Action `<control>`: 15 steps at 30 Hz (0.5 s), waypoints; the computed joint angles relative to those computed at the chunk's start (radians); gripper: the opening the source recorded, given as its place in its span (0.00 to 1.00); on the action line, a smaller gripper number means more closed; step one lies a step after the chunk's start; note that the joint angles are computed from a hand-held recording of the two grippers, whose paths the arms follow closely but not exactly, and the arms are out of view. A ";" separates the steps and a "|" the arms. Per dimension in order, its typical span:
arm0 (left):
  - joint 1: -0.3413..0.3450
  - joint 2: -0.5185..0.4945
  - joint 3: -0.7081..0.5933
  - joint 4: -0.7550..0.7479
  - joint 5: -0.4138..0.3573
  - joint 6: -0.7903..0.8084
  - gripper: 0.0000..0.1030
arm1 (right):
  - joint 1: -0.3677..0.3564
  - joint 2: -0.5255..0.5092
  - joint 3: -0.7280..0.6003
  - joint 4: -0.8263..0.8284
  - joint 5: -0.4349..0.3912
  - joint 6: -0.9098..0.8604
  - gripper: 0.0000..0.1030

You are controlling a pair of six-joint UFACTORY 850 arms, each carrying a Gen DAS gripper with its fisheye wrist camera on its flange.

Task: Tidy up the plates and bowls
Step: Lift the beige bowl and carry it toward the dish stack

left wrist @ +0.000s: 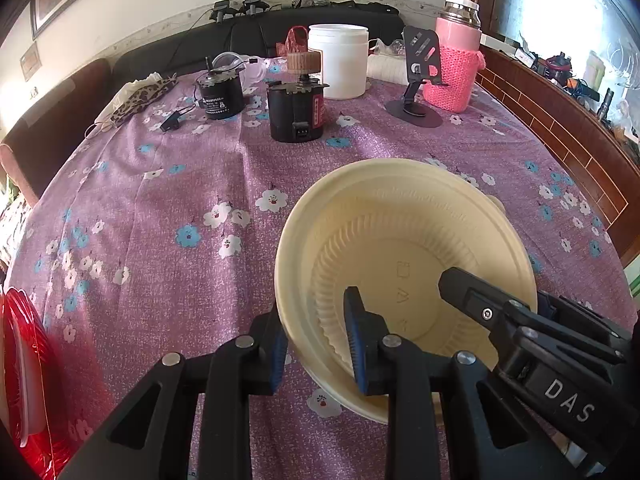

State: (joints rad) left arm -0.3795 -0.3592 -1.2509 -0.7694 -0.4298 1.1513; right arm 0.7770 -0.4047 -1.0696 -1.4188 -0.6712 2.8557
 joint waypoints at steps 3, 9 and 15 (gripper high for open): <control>0.000 0.000 0.002 -0.006 0.004 0.009 0.24 | 0.000 0.000 0.000 -0.001 -0.001 0.001 0.45; 0.006 -0.017 -0.017 0.007 -0.030 -0.020 0.30 | 0.000 0.000 0.001 -0.001 -0.001 0.005 0.44; 0.025 -0.051 -0.056 -0.010 -0.117 -0.051 0.41 | -0.007 0.002 0.011 -0.028 0.020 0.041 0.37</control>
